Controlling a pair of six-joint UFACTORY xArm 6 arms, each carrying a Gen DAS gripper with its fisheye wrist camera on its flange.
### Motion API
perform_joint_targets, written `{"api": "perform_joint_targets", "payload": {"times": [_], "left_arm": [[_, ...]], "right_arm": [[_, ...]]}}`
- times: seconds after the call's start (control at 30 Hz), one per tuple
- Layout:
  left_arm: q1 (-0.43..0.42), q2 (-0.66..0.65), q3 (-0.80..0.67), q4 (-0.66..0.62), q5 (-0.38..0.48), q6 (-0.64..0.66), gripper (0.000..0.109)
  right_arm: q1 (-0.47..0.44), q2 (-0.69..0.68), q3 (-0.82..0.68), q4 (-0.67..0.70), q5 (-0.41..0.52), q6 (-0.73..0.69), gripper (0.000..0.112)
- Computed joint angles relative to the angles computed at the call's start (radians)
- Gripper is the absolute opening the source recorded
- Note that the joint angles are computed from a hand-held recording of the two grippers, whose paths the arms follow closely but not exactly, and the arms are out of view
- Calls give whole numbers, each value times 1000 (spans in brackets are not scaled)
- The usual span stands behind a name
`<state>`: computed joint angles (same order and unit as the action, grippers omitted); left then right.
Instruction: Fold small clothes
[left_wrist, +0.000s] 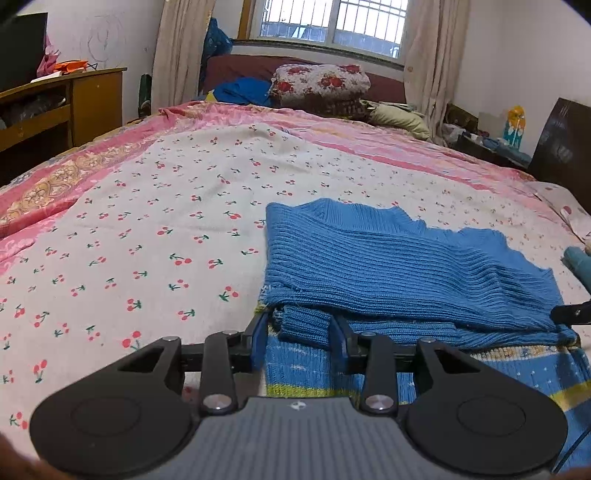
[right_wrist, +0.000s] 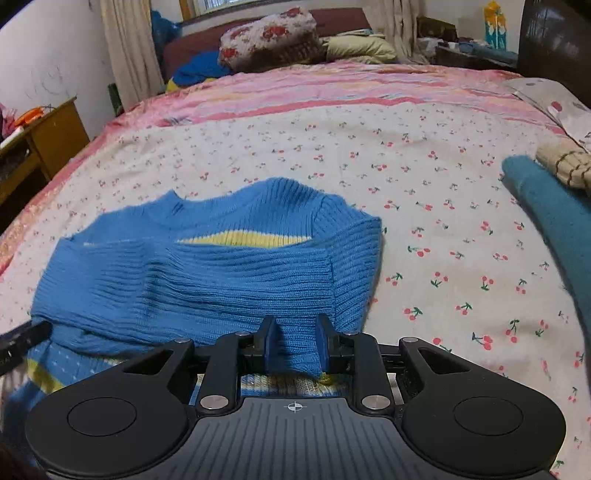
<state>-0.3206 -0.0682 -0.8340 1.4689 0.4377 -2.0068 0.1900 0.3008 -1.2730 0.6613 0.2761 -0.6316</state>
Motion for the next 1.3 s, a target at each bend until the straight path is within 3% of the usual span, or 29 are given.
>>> {"api": "perform_joint_targets", "payload": {"times": [0.1,0.3,0.37,0.5,0.93,1.2,1.3], "left_arm": [[1,-39,33,-38,-2,23,43],[-9,-113,116,-227,-4,193,43],[-27,-130,130,-279,19,255,43],[-59,-185,169,-389,40,394,43],[-141,-381,318,-675,97,623,44],[-222,-471,348,-818,215,767,44],[-248,-488,365,-884,224,820,44]], "right_arm": [[7,-47,43,126,4,-139,24],[-22,-86,112,-115,90,7,25],[-18,-125,164,-80,67,-45,25],[-31,-216,244,4,111,-123,25],[-138,-494,524,-80,239,-123,31],[-182,-586,575,-91,377,-127,31],[-197,-605,586,-90,412,-133,31]]}}
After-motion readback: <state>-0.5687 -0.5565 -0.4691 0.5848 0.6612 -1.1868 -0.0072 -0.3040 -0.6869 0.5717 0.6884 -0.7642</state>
